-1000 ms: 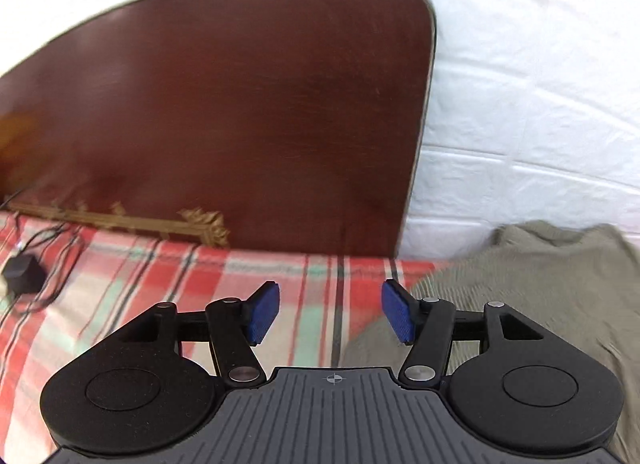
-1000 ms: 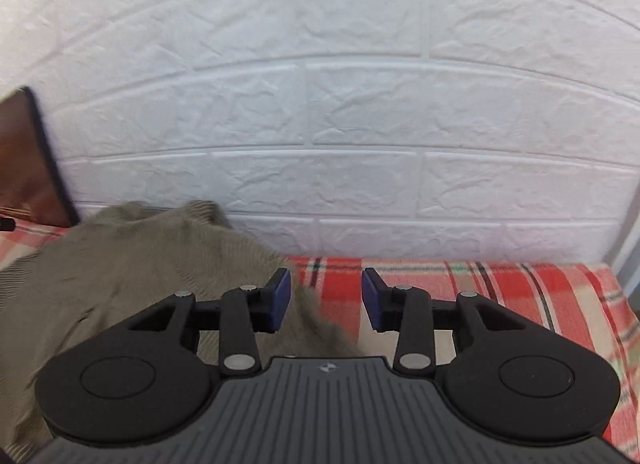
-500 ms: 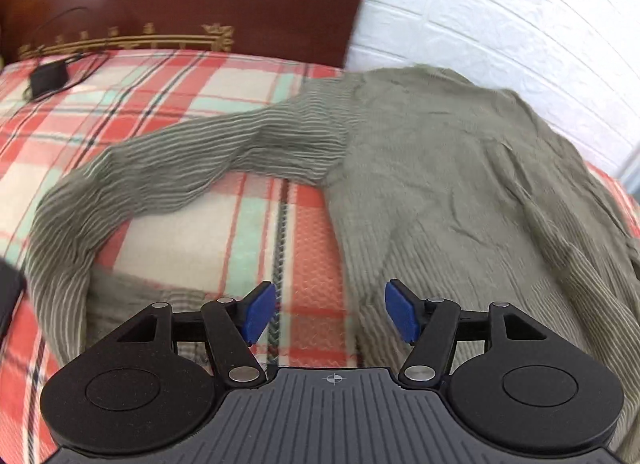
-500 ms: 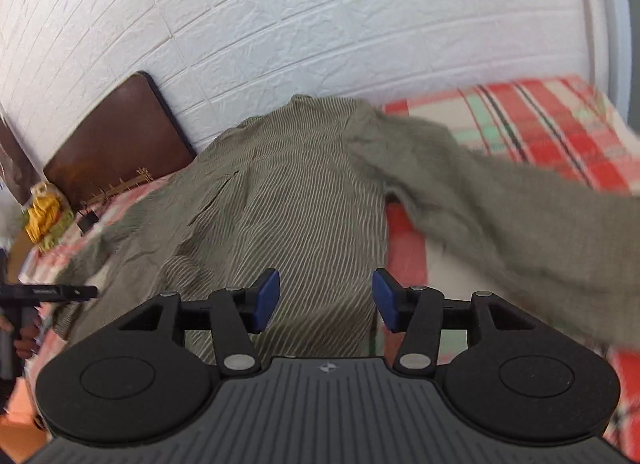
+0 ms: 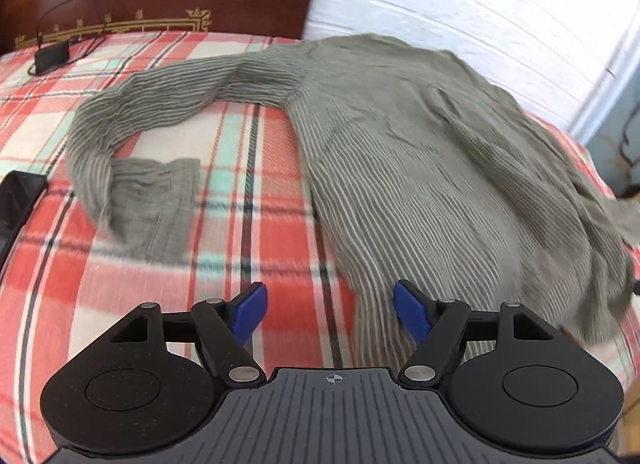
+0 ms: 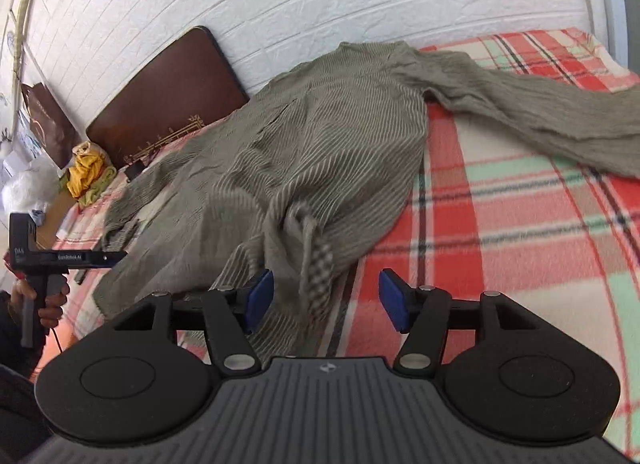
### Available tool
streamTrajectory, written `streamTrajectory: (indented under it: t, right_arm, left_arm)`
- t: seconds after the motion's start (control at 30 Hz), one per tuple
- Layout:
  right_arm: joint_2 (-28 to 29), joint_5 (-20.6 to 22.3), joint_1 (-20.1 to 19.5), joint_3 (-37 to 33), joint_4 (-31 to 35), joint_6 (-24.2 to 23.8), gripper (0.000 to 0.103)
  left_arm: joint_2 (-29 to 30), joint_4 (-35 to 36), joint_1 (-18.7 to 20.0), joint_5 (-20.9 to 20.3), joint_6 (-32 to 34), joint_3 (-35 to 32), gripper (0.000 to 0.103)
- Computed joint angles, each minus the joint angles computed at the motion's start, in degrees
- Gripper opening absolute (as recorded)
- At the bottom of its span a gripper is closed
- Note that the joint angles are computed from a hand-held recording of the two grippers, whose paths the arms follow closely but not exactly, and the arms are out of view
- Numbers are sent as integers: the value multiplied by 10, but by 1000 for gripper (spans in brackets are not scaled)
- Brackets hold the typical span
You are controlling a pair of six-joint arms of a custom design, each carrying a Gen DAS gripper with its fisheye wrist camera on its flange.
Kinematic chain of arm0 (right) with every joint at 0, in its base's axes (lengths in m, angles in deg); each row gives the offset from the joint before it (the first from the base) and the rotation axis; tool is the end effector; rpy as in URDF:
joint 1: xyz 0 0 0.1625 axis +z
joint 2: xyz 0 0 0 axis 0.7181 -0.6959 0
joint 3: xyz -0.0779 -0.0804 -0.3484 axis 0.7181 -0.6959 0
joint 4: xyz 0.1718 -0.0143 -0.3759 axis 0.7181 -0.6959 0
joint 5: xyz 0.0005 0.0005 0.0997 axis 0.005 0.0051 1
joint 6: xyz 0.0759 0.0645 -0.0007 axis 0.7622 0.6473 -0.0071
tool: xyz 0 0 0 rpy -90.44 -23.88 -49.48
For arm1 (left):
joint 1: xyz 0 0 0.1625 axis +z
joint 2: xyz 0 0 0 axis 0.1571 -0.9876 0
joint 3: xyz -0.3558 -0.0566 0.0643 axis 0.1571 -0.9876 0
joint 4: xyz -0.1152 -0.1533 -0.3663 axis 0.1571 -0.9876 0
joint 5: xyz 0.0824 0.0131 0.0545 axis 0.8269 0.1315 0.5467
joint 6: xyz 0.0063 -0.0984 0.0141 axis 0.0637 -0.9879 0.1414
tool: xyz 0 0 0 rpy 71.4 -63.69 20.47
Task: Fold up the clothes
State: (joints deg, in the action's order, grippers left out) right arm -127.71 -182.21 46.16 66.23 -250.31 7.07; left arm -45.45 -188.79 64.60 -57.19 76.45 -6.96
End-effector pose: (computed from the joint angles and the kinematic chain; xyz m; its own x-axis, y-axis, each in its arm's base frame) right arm 0.1423 -0.6207 0.1825 -0.9435 -0.1609 0.2898 -0.3122 0.7247 -0.6143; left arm -0.0353 -0.7320 0.3161 -0.8137 0.3372 -0.4735 0.5226 0.7810 -0.3419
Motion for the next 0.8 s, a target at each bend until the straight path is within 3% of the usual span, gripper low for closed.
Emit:
streamTrajectory:
  t: [0.13, 0.23, 0.27, 0.33, 0.37, 0.4, 0.47, 0.6, 0.67, 0.8]
  right_arm:
    - [8, 5, -1, 12, -12, 14, 64]
    - [30, 2, 1, 0, -24, 18, 62]
    - [37, 2, 2, -7, -27, 20, 56]
    - [45, 11, 1, -20, -15, 26, 27]
    - [44, 20, 1, -24, -4, 31, 3]
    - [38, 33, -1, -21, -3, 35, 4]
    - [15, 74, -3, 1, -27, 34, 4]
    - [-45, 122, -4, 60, -100, 49, 3]
    - [-68, 121, -4, 83, -129, 59, 2]
    - [-83, 86, -9, 110, -149, 73, 2]
  left_arm:
    - [-36, 1, 5, -39, -22, 43, 85]
    - [-44, -20, 2, -27, -14, 72, 86]
    - [-43, -29, 0, -19, -14, 78, 86]
    - [-39, -49, -3, -14, -9, 87, 82]
    - [-39, -43, -5, -18, -8, 85, 46]
    - [-40, -36, -6, -22, -7, 82, 7]
    - [-45, -16, -1, -57, -33, 68, 5]
    - [-69, -42, -2, -85, -49, 74, 4]
    - [-80, -51, -3, -94, -51, 79, 4]
    - [-89, -39, -6, -70, -45, 87, 4]
